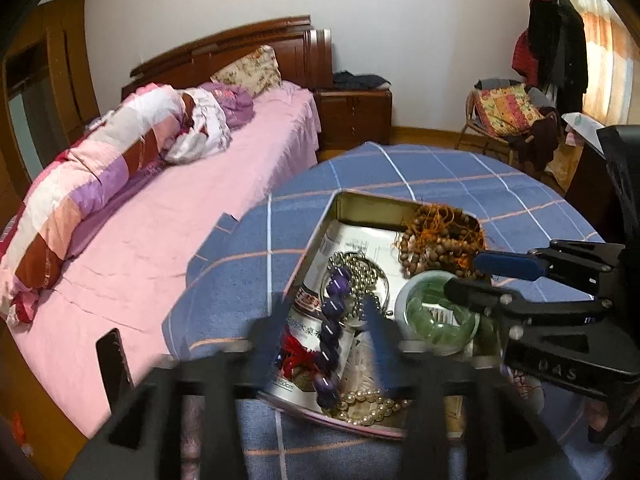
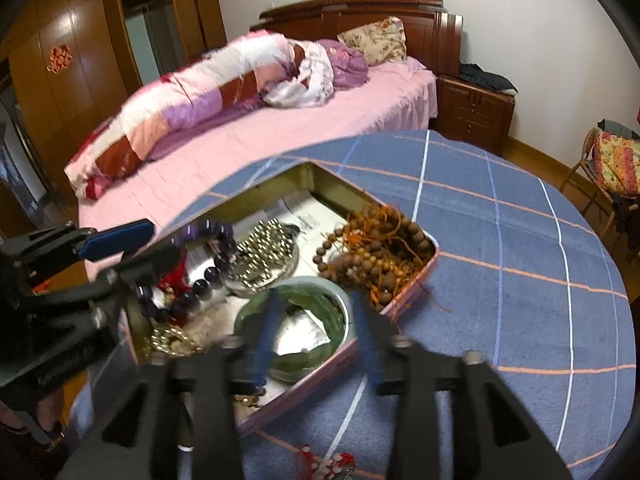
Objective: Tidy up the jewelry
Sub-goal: 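Carry the bracelet and jade bangle into the tin box and open both tools, then grasp the red tassel jade pendant with the left tool while the right tool grasps the silver wristwatch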
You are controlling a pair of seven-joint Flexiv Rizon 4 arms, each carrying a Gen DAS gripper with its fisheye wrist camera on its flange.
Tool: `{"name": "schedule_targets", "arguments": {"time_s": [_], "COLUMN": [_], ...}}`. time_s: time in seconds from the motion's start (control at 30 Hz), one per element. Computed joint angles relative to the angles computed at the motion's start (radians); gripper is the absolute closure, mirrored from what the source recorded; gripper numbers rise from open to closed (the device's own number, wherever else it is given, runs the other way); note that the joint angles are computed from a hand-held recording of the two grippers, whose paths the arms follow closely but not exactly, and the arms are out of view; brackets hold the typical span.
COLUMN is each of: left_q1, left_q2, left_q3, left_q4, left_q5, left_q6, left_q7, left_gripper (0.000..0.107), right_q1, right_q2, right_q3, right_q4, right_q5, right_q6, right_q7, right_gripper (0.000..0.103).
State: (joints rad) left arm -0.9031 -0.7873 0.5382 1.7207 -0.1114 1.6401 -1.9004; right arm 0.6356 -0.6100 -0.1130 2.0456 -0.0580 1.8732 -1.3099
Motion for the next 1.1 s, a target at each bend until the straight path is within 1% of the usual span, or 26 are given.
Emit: {"name": "schedule_targets", "arguments": {"time_s": [0.03, 0.07, 0.13, 0.2, 0.27, 0.33, 0.47, 0.63, 0.73, 0.87, 0.97, 1.07, 1.1], "left_q1": [-0.031, -0.044, -0.039, -0.066, -0.08, -0.092, -0.101, -0.131, -0.14, -0.189, -0.207, -0.224, -0.219], "left_q2": [-0.008, -0.009, 0.003, -0.003, -0.005, -0.005, -0.002, -0.001, 0.004, -0.004, -0.003, -0.006, -0.003], "left_q3": [0.038, 0.054, 0.042, 0.071, 0.084, 0.095, 0.093, 0.108, 0.1, 0.122, 0.112, 0.103, 0.089], "left_q4": [0.004, 0.011, 0.021, 0.021, 0.021, 0.023, 0.027, 0.034, 0.04, 0.04, 0.044, 0.04, 0.04], "left_q5": [-0.004, -0.006, -0.014, -0.033, -0.042, -0.049, -0.05, -0.051, -0.05, -0.045, -0.041, -0.039, -0.036], "left_q6": [0.011, 0.027, 0.036, 0.027, 0.02, 0.013, 0.014, 0.013, 0.016, 0.017, 0.026, 0.026, 0.029], "left_q7": [-0.019, -0.026, -0.01, -0.008, -0.008, -0.012, -0.02, -0.033, -0.036, -0.04, -0.034, -0.018, -0.009], "left_gripper": [0.033, 0.033, 0.033, 0.033, 0.033, 0.033, 0.033, 0.033, 0.033, 0.033, 0.033, 0.033, 0.033], "right_q1": [0.018, 0.035, 0.025, 0.023, 0.022, 0.019, 0.017, 0.011, 0.002, 0.007, 0.021, 0.022, 0.017], "right_q2": [0.003, 0.008, 0.015, 0.025, 0.034, 0.045, 0.065, 0.082, 0.091, 0.116, 0.128, 0.134, 0.133], "right_q3": [-0.018, -0.036, -0.025, -0.025, -0.024, -0.022, -0.021, -0.019, -0.017, -0.029, -0.046, -0.051, -0.046], "right_q4": [0.009, 0.018, 0.025, 0.041, 0.054, 0.072, 0.105, 0.136, 0.155, 0.209, 0.252, 0.286, 0.3], "right_q5": [0.011, 0.024, 0.029, 0.044, 0.053, 0.064, 0.089, 0.12, 0.135, 0.177, 0.224, 0.262, 0.274], "right_q6": [0.009, 0.015, 0.019, 0.029, 0.034, 0.044, 0.057, 0.071, 0.082, 0.107, 0.129, 0.141, 0.148], "right_q7": [-0.002, -0.003, -0.004, -0.004, -0.007, -0.014, -0.024, -0.035, -0.039, -0.051, -0.067, -0.079, -0.078], "right_gripper": [0.05, 0.048, 0.044, 0.039, 0.033, 0.031, 0.027, 0.024, 0.024, 0.02, 0.017, 0.016, 0.016]}}
